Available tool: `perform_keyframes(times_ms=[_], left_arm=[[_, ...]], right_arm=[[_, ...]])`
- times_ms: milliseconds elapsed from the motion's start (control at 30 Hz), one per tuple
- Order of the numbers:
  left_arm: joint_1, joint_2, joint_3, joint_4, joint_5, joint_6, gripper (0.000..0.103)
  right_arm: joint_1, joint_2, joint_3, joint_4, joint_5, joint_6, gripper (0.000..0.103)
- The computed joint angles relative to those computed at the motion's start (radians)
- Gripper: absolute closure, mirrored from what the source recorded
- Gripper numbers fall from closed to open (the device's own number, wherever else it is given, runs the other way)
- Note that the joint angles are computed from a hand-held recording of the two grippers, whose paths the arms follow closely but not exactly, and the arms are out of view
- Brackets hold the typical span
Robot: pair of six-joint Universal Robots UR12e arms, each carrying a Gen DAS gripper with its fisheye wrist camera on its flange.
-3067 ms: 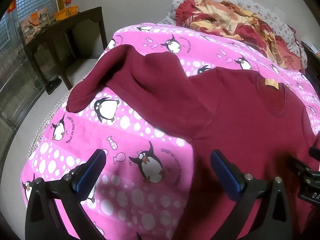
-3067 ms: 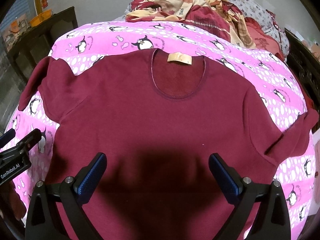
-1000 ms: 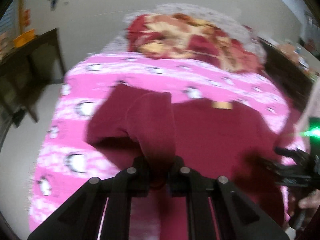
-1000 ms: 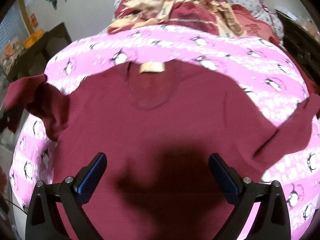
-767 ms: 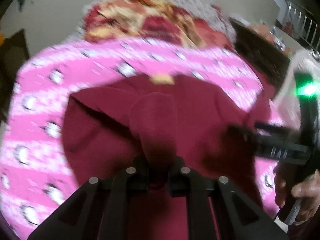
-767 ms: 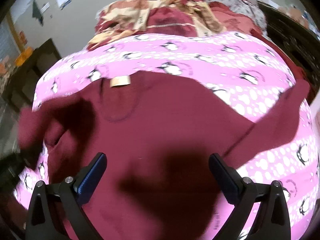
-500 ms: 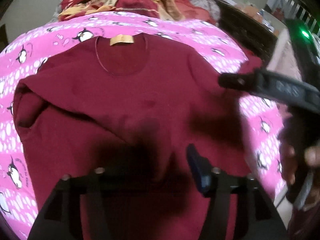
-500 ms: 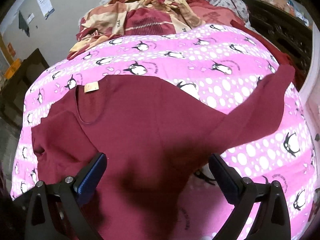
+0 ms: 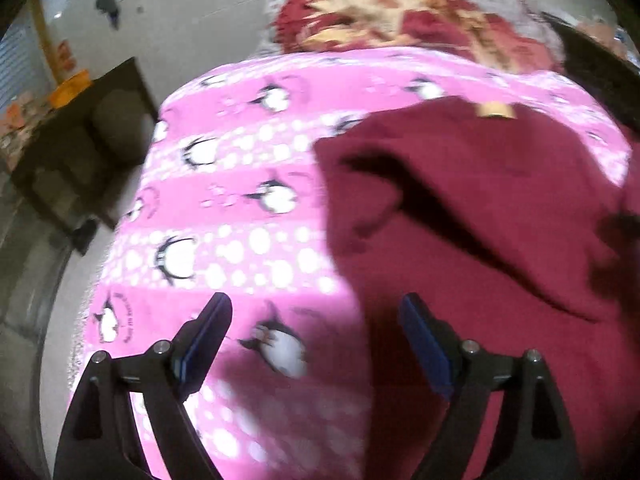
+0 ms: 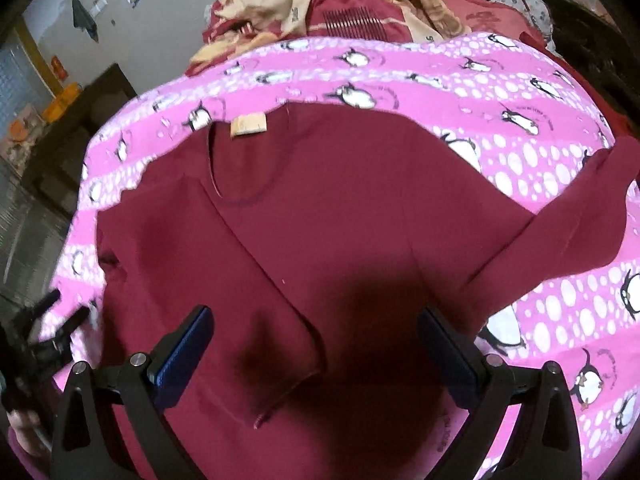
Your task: Fold small clothes
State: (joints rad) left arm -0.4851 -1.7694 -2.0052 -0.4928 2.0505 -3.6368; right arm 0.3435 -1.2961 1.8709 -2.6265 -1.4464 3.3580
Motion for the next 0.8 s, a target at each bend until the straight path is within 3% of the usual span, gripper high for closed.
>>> perform_keyframes(times_ms=[100, 167, 200, 233, 300, 333, 433, 600, 700, 800], left_arm=[[0.016, -0.026, 0.014, 0.009, 0.035, -0.013, 0.018], [0.026, -0.041, 0.026, 0.008, 0.042, -0.02, 0.018], [0.029, -0.044, 0.03, 0.002, 0.041, -0.028, 0.018], [0.034, -0.047, 0.035, 0.0, 0.034, -0.037, 0.018], [0.039, -0.045, 0.034, 0.0, 0.022, -0.053, 0.018], [0.045, -0.044, 0.034, 0.001, 0.016, -0.056, 0.018], [0.05, -0.04, 0.033, 0.002, 0.009, -0.06, 0.018], [0.045, -0.039, 0.034, 0.016, -0.001, -0.047, 0.018], [0.034, -0.058, 0.048, -0.008, -0.002, -0.02, 0.018], [0.033, -0.072, 0.055, -0.034, -0.002, -0.025, 0.018]], right_arm=[[0.009, 0.016, -0.005, 0.043, 0.0, -0.027, 0.001], [0.027, 0.036, -0.018, 0.077, -0.043, -0.071, 0.017], [0.033, 0.041, -0.021, 0.084, -0.054, -0.094, 0.046], [0.032, 0.039, -0.012, 0.062, -0.025, -0.113, 0.068], [0.037, 0.03, -0.001, 0.022, -0.024, -0.16, 0.088], [0.044, 0.027, -0.001, 0.01, -0.051, -0.192, 0.091], [0.029, 0.008, -0.002, -0.026, -0.033, -0.214, 0.093], [0.01, 0.006, -0.036, -0.148, -0.202, -0.197, 0.093], [-0.005, 0.031, -0.071, -0.109, -0.271, -0.17, 0.093], [-0.029, 0.066, -0.106, 0.008, -0.247, -0.141, 0.092]])
